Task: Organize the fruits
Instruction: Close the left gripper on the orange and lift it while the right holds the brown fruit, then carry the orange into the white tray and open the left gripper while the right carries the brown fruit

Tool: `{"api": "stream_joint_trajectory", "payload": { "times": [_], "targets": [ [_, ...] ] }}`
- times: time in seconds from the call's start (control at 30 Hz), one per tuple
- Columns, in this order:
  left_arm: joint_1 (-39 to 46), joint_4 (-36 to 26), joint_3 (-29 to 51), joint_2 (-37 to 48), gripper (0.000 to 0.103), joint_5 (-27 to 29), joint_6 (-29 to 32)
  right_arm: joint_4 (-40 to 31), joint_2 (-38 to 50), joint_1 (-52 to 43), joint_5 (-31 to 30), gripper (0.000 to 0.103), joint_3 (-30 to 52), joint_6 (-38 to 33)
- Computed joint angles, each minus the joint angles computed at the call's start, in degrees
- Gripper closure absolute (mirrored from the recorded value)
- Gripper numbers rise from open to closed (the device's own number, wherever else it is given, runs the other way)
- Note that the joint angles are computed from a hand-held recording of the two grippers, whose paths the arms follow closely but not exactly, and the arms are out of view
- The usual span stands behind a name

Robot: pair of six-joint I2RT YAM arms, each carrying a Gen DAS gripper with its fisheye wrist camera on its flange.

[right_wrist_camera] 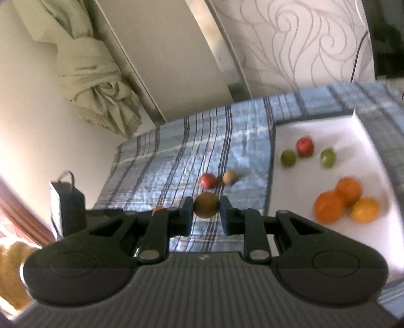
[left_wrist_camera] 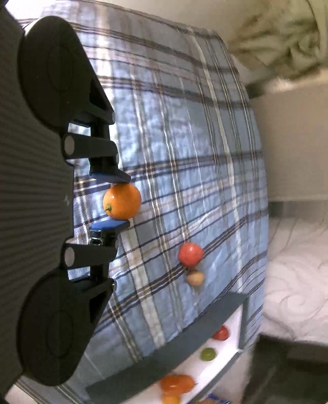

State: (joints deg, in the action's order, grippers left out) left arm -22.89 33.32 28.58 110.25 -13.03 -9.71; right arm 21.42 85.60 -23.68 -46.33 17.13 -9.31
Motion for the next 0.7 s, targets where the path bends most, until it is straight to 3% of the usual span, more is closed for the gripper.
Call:
{"api": "stream_joint_trajectory", "payload": {
  "times": [0.13, 0.3, 0.43, 0.53, 0.7],
  "targets": [
    [-6.2, -5.0, -4.2, -7.7, 0.068, -7.8, -11.6, -15.4, 1.8, -7.7, -7.0, 0.078, 7.8, -13.5],
    [-18.3, -18.8, -6.7, -19.3, 0.068, -19.5, -26.0, -33.8, 9.5, -15.5, -13.7, 0.078, 18.4, -28.6],
    [-25.7, -29.1, -6.2, -26.4, 0.068, -24.2, -34.5, -37.2, 9.8, -17.2, -15.2, 0.078, 21.0, -31.3],
    [-28.2, -32.6, -7.2, -32.1, 0.068, -24.9, -34.2, -36.7, 8.1, -17.4, -16.5, 0.078, 20.7, -28.7],
    [-24.6, -29.7, -10.0, -38.3, 0.068, -22.0, -23.3, -29.0, 0.5, -16.8, -16.5, 0.078, 14.9, -17.8]
  ]
}}
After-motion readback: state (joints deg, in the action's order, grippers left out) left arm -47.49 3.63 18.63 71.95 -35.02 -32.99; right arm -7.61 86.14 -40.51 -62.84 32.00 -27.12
